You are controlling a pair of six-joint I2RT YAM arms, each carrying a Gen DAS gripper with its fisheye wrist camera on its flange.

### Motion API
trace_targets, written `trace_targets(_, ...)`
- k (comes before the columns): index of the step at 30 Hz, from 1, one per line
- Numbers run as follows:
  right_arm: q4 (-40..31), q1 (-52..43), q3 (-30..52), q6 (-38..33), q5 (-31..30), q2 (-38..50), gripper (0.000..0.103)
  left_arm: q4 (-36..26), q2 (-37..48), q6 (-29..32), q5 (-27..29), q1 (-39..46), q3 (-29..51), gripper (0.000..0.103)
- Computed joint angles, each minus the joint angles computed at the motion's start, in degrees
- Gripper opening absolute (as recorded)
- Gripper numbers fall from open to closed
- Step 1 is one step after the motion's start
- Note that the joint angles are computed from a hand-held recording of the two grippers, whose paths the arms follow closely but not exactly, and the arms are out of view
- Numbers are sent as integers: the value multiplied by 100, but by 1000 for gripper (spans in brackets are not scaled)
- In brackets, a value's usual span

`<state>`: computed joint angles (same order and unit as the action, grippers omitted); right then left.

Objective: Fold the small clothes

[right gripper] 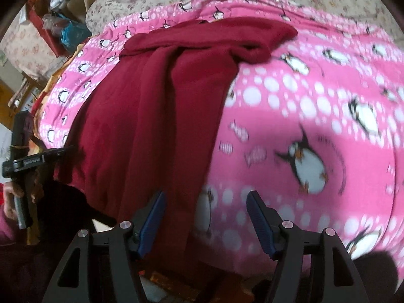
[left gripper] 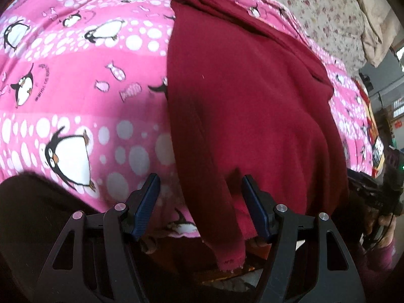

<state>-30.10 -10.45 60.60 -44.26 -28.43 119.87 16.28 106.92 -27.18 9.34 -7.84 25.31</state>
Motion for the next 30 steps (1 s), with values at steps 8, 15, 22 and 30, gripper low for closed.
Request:
trace_targets(8,-689,-259,147,-470,-258,230,65,-7,61,130,-236,-166,13,17)
trace_targets(15,-865,-78,-94,-945,-358,128,68,338,-256,239,-38,113,-442,7)
trace_targets(22,-409,175,-359,-918,-229,338,65,377,77,103,386,448,-329,7)
trace_targets(30,-357,19,-418,-1064,-390,272,10,827,-319,1,584,505,-732,5)
